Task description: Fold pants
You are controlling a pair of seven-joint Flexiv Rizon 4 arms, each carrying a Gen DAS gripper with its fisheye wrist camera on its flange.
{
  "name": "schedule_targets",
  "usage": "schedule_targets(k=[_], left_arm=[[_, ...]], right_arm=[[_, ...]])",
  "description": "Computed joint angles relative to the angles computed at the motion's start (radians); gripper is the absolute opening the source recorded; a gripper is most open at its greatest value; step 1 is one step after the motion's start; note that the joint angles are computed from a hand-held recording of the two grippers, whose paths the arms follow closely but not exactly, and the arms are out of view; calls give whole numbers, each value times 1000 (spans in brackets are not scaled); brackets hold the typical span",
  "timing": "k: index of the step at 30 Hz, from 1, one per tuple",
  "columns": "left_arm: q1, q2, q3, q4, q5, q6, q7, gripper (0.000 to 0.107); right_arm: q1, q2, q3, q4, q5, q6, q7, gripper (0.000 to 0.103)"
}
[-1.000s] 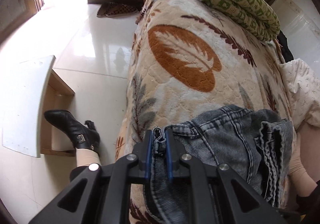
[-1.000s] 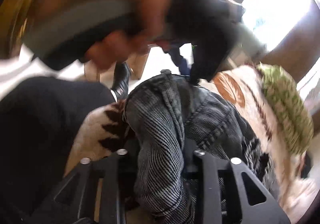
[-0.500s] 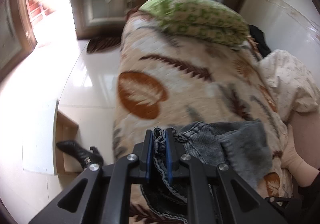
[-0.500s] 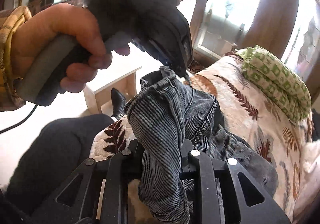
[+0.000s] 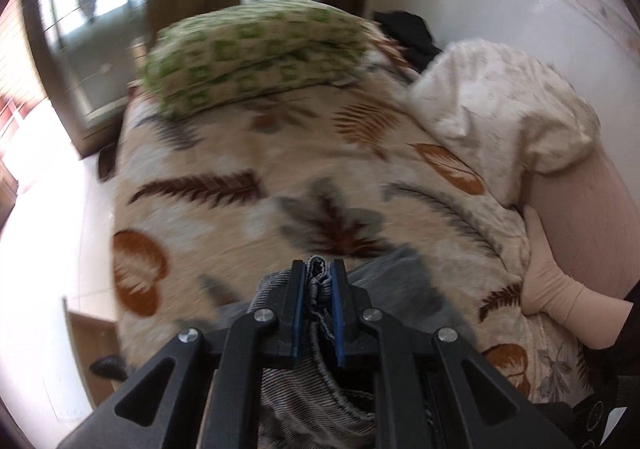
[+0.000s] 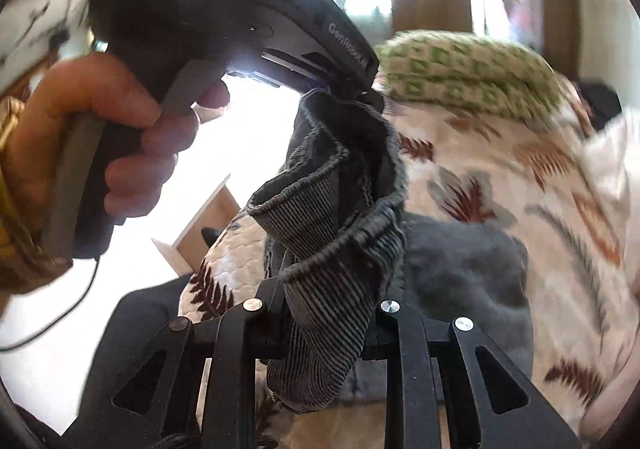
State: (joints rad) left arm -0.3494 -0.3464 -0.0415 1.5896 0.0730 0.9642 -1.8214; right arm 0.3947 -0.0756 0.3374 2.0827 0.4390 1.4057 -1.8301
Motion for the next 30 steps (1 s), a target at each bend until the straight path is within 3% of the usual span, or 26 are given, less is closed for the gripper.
schedule_targets(k=[6, 15, 18, 19, 20, 23, 26, 30], left_arm=[[-60, -185, -16, -242, 20, -129, 20, 14], [-133, -445, 8, -579, -1, -333, 49, 15], [-149, -517, 20, -658, -4, -388, 44, 16], [-151, -528, 22, -670, -7, -396, 42, 17], [-153, -535, 22, -680, -10, -401, 41, 18], [-131, -511, -1, -651, -49, -375, 50, 19], [-77, -429, -49, -523, -133, -277, 73, 20], [-46, -285, -51, -337, -156, -168, 124, 20]], right_arm=[[-81, -3, -32, -70, 259, -115, -69, 21], [-173, -68, -74, -115, 403, -176, -40, 25], [-205, -122, -87, -131, 407, -199, 2, 38], [-206, -137, -92, -126, 382, -189, 32, 55], [-222, -149, -87, -130, 383, -188, 25, 60], [-267, -165, -60, -152, 417, -212, -21, 62], [-241, -161, -61, -129, 340, -157, 10, 69], [-238, -136, -65, -100, 277, -118, 97, 71]])
